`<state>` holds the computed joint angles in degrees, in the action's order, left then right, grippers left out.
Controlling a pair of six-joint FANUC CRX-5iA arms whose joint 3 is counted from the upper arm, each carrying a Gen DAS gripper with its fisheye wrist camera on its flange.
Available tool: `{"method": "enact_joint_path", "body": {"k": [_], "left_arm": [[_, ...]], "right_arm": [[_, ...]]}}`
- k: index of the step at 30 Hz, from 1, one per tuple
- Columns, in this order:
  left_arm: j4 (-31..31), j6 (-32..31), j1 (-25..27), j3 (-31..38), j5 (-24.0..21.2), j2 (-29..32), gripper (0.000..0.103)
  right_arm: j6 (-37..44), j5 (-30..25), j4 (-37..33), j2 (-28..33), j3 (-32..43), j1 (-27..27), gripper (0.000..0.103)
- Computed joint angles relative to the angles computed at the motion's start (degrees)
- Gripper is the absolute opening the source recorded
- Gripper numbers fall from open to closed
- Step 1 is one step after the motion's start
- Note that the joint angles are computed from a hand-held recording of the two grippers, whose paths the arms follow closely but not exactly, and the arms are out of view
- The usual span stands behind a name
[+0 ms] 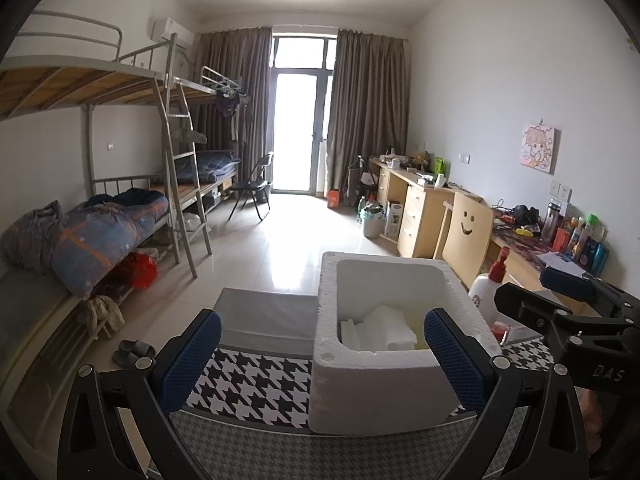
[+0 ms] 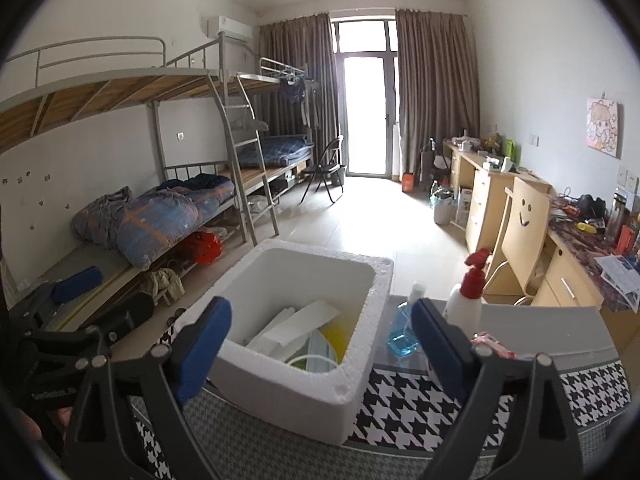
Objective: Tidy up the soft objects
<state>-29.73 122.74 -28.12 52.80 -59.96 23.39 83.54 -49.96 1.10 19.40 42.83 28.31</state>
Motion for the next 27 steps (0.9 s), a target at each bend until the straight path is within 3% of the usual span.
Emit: {"method": "enact_joint_path", "body": {"k": [27], "left_arm": [[-5.2,2.2,-5.4,-8.3,6.0,-6.8,0.102]], "right_arm": [[-4.2,11.4,4.0,-13.2,-18.9,0.5,0.097]]}}
